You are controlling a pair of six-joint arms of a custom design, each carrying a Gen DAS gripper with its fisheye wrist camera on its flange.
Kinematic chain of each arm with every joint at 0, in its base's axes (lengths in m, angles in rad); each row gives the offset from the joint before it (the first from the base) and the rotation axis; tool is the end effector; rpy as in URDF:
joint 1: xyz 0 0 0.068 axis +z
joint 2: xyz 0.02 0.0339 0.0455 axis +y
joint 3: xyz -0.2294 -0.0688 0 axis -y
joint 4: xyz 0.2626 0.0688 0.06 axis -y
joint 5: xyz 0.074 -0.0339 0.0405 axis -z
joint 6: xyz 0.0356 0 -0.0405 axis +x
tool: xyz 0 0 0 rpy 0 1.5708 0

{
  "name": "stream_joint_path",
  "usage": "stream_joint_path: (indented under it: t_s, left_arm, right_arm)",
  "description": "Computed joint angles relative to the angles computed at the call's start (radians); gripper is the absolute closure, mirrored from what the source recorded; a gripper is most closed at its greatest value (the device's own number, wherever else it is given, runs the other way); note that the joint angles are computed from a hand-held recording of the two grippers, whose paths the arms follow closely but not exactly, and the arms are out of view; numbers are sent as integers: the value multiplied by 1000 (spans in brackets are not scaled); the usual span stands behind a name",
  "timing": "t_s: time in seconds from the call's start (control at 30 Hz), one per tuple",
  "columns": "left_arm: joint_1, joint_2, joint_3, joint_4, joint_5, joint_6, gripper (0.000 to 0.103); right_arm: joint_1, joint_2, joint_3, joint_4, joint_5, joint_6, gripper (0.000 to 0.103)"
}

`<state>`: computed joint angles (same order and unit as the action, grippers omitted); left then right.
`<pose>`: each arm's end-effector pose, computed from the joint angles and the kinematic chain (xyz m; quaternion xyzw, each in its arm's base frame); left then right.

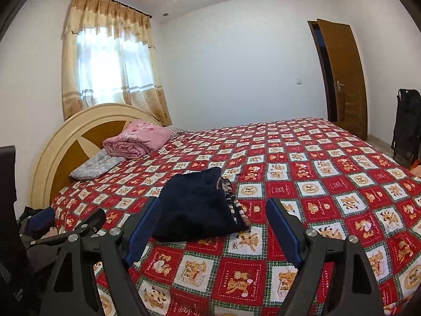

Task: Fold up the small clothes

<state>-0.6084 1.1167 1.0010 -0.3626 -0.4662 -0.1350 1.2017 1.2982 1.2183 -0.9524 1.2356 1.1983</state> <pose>0.2398 -0.1475 0.3002 0.0783 0.8363 0.0003 0.5426 0.1283 0.2385 0.2997 0.1527 0.7860 -0.0002 0.5990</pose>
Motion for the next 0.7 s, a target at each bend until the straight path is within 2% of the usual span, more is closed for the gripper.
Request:
stream_joint_path:
  t_s: [0.27,0.7]
  left_arm:
    - [3,-9,-12,9,20,-4,0]
    - [-1,-9,-21,27,18,14,0]
  right_arm:
    - [16,18,23,-66,29,59,20]
    - [15,13,15,-82,25,90,20]
